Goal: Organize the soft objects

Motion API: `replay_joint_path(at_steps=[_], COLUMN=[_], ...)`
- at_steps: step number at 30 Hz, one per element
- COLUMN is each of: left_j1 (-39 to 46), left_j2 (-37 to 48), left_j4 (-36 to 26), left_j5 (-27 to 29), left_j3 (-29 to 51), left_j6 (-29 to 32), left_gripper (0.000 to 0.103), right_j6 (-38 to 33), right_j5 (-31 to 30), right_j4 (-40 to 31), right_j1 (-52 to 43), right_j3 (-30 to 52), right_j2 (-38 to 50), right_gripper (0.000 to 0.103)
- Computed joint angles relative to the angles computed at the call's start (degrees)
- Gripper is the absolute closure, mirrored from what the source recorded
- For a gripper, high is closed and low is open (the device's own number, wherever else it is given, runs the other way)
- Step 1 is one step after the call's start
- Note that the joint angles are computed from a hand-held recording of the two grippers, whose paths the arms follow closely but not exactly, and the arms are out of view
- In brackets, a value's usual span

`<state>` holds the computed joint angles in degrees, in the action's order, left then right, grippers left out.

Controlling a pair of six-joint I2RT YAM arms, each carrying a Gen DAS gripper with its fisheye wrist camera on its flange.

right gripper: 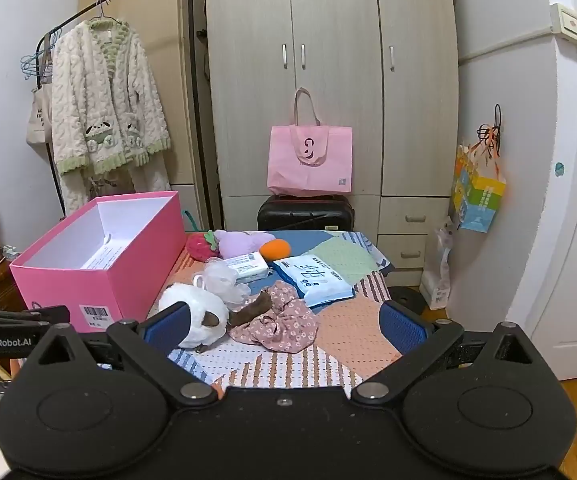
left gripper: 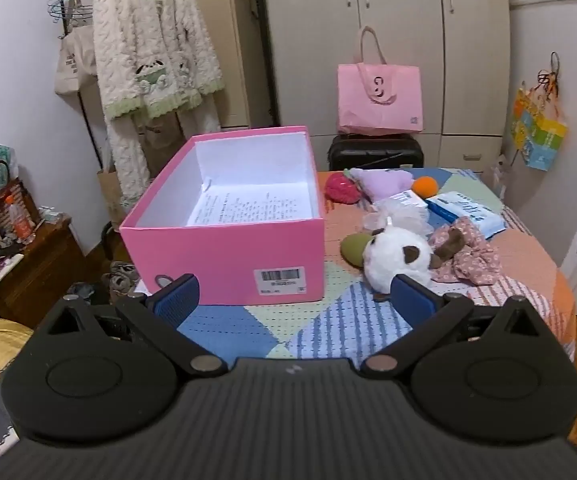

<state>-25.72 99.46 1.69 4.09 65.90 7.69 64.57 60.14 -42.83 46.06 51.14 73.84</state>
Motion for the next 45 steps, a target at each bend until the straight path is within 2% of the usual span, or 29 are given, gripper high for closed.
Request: replay_joint_path(at_steps=[1, 5, 10, 20, 38, 45], left_j1=[0.07, -0.02, 0.0, 0.87, 1.43, 1.41], left_j2=[-0.01, 0.17, 1.26, 2.91, 4.31, 4.45], left_j4=[-0.05, 0.72, -1.4, -3.16, -2.65, -2.6], left_j5=[0.34, 0.69, -0.63, -1.51, -1.35, -1.27], left_j3=[0.02, -0.34, 1.08, 2.83, 3.17, 3.34], left_j6=[0.02, -0.39, -1.34, -2.67, -2.36, -2.1], left_gripper=[0.0, 0.0, 0.0, 0.0, 0.0, 0.0], right_j6=[-1.23, -1.21, -2.12, 0.56, -3.78, -3.35], right_j5=[-0.24, -0.1, -0.23, -0.6, -3.28, -2.09], right_j4=[1.96, 2.23, 3.73, 0.56, 5.75, 5.62], right_j1=[-0.47, -0.4, -0.85, -0.13, -2.82, -1.98], right_j3=[-0.62, -0.89, -0.91, -1.88, -2.33, -2.73], right_j2=[0.46, 0.4, 1.11, -0.54, 1.38, 1.34], right_gripper=[0.001, 0.001, 0.001, 0.001, 0.001, 0.001])
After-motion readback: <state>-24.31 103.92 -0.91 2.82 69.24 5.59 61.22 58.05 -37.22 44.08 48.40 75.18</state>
